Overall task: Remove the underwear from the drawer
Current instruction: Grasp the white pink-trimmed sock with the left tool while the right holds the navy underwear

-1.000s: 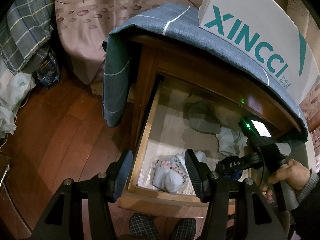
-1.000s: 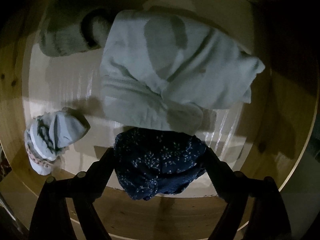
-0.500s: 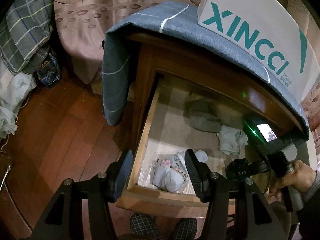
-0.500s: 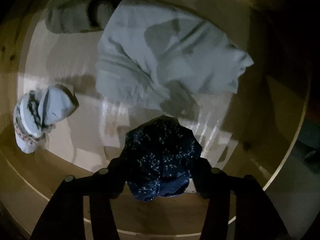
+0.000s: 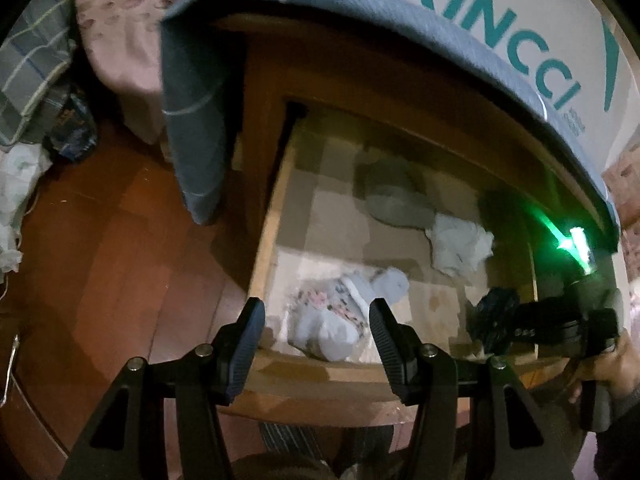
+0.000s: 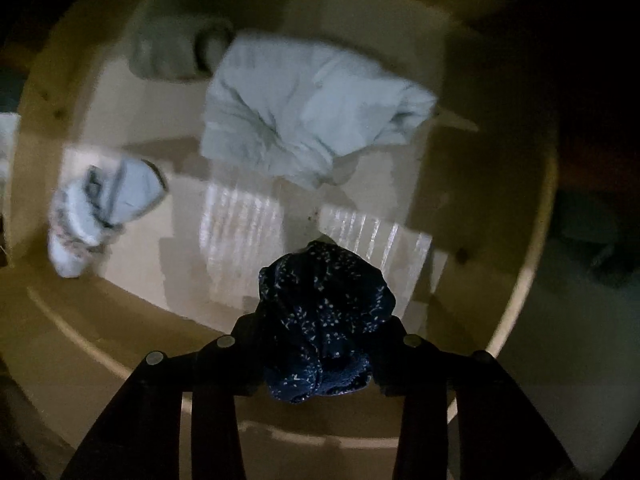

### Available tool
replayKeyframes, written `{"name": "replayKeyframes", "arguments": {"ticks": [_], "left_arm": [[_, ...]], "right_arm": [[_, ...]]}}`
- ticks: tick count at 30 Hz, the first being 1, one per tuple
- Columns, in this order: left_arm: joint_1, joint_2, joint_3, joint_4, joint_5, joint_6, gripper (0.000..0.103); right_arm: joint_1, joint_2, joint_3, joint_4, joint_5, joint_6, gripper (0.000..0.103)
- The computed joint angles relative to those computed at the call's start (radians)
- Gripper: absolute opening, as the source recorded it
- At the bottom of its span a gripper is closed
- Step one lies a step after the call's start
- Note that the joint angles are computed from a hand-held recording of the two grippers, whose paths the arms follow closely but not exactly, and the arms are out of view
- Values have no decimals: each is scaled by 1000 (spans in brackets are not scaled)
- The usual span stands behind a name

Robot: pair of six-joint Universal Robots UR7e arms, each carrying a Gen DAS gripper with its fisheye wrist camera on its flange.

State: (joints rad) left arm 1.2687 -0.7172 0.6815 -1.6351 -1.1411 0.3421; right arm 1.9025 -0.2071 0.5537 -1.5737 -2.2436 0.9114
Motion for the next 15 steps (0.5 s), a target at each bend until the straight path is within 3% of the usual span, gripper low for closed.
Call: {"name": "replayKeyframes", "arguments": {"ticks": [4,7,11,15], "left_arm": [[0,45,-86,119,-4,-2,56],[-11,62,-105,166,27,31,56],[-34,61,-65,148,89,122,56],[-55,83,-55,161,170,219,56]], "right_arm": [[38,-107,226,-237,-44,-15,37],[59,-151,324,-344,-77,3,37],[81,-186,408,-437,-129,24,37],[98,-164,384,-461,-158,29,37]]}}
